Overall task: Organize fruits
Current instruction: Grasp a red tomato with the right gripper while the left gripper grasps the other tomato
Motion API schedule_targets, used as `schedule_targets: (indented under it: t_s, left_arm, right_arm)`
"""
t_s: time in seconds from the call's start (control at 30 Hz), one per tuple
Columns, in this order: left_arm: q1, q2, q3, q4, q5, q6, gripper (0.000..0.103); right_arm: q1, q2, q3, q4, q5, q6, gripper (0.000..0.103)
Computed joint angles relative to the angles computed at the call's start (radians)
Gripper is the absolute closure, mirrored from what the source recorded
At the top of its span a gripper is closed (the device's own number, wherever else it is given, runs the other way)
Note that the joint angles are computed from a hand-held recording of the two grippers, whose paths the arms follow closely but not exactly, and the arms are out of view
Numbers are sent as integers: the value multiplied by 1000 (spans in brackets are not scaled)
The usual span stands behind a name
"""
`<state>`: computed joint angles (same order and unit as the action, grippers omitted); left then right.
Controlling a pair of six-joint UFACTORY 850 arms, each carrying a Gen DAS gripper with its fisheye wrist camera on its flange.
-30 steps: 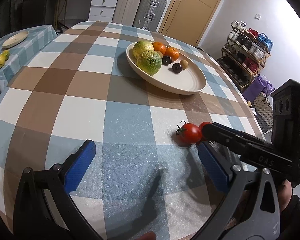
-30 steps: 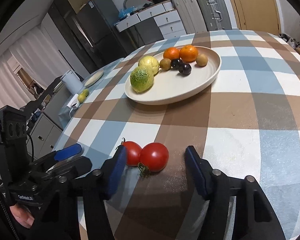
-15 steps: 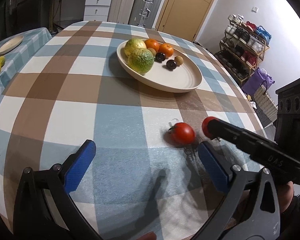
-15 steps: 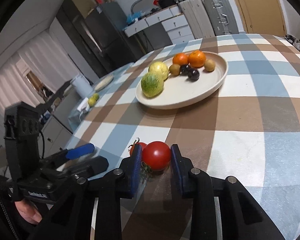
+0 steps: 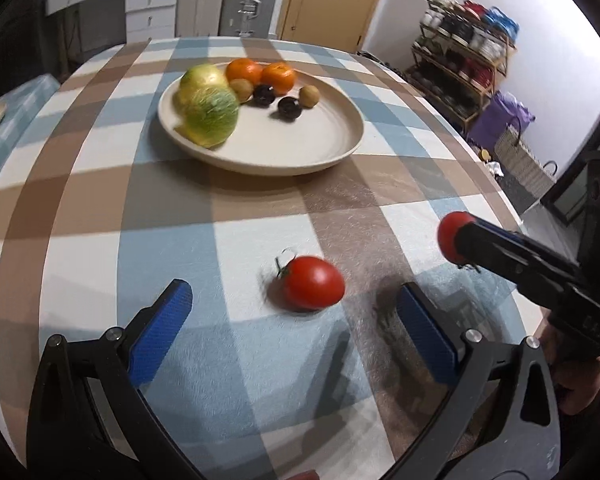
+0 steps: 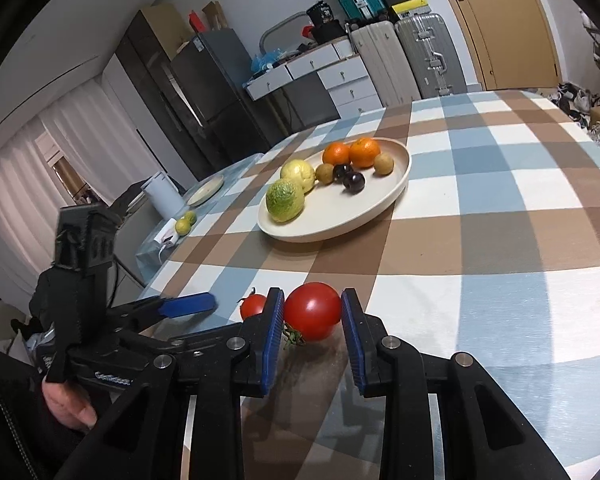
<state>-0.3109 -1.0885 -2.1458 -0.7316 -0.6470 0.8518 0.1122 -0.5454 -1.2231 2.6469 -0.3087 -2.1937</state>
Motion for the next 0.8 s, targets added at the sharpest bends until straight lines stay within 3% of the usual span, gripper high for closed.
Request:
schedule_targets:
  t_s: [0.23, 0.33, 0.37, 0.43, 0.5, 0.57, 0.67, 0.8]
  left_arm:
    - [-12, -63, -111, 26, -63, -33, 8]
    - [-13, -85, -148, 44, -91, -40, 24]
    - [-13, -98, -168, 49, -111, -42, 35]
    - [-12, -99, -169, 44, -112, -23, 44]
    - [-9, -108, -184, 34, -129, -19, 62]
    - [-6, -123, -211, 40, -153, -29, 74]
    - [1, -144, -248, 27, -198, -19, 74]
    - [3, -120, -205, -3, -177, 21, 74]
  right_arm:
    - [1, 29, 36, 117, 2, -154, 73]
    - [-6, 30, 42, 115, -4, -146, 73]
    - [-7, 31, 44, 121, -5, -151, 73]
    - [-11, 32, 48, 112, -9, -142, 73]
    - [-12, 33, 51, 118, -13, -149, 73]
    - [-13, 30, 50, 114, -13, -144, 73]
    - [-14, 29, 47, 107, -10, -131, 73]
    - [-12, 27, 44, 101, -1, -127, 73]
